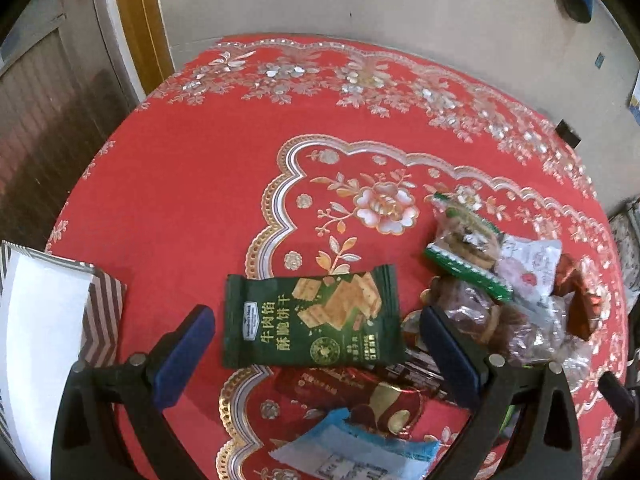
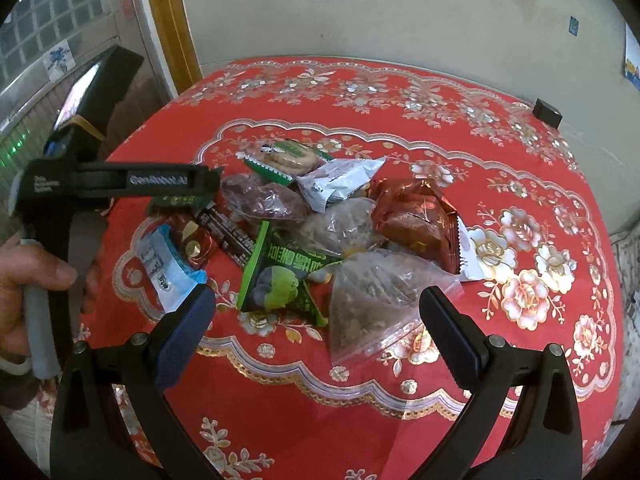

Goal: Organize snacks
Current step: 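Move the left tool to the green cracker packet and grasp it, then lift the green cracker packet with the left tool while the right tool grasps the blue-white bar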

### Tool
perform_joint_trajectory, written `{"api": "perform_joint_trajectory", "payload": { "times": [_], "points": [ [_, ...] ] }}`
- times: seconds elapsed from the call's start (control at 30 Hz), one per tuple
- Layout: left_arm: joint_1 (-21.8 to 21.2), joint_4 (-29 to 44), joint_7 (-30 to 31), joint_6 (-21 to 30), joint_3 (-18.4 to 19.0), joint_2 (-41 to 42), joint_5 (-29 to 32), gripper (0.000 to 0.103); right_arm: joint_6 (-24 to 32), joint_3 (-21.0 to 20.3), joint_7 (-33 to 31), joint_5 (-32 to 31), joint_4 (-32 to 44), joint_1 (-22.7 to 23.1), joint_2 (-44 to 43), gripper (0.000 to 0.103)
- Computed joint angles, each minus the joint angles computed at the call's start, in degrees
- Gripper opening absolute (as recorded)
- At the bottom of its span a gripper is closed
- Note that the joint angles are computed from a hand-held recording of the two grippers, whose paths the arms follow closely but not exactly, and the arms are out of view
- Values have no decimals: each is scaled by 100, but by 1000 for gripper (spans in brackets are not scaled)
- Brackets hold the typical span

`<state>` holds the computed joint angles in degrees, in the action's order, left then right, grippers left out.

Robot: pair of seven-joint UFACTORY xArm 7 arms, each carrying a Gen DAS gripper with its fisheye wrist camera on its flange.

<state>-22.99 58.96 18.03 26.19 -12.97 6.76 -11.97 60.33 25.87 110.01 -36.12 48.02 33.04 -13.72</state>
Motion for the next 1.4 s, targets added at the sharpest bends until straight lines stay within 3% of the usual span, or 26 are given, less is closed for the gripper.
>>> {"api": "perform_joint_trajectory", "payload": {
  "times": [0.3, 0.4, 0.53, 0.67, 0.7, 0.73, 0.77, 0.87, 0.93, 1.03, 1.27, 1.33, 1.4],
  "points": [
    [-167, 320, -827, 176, 147, 364, 1029, 103, -219, -45, 36, 16, -84, -46, -20, 103],
    [-59, 381, -673, 282, 78, 424, 834, 102, -281, -48, 33, 4, -106, -68, -34, 103],
    [40, 321, -380, 126, 46, 386, 645, 88, -455, -59, -23, -40, -119, -90, -41, 103],
    [180, 282, 168, 66, -36, 346, 252, 84, -642, -55, -102, -136, -97, -119, 14, 103],
    [189, 237, 263, -13, -42, 308, 193, 80, -747, -66, -113, -174, -109, -126, 20, 103],
    [178, 169, 341, -152, -56, 254, 151, 70, -888, -79, -125, -226, -132, -135, 16, 103],
    [160, 144, 366, -197, -40, 215, 182, 70, -994, -89, -151, -270, -145, -151, 20, 103],
    [204, 304, 576, 6, -51, 274, -23, 68, -1338, -135, -320, -373, -138, -195, 88, 103],
    [236, 274, 732, -31, -59, 229, -165, 56, -1392, -143, -458, -423, -49, -219, 186, 103],
    [288, 311, 1062, 52, -88, 167, -479, 46, -1587, -185, -586, -520, 19, -230, 290, 103],
    [430, 406, 1613, 452, -57, 147, -1100, 51, -2016, -416, -1208, -636, 233, -237, 625, 103],
    [500, 595, 1627, 850, 2, 225, -1287, 67, -2108, -462, -1306, -669, 268, -244, 672, 103],
    [523, 691, 1605, 1029, 57, 283, -1290, 72, -2067, -477, -1335, -671, 314, -236, 723, 103]
  ]
}}
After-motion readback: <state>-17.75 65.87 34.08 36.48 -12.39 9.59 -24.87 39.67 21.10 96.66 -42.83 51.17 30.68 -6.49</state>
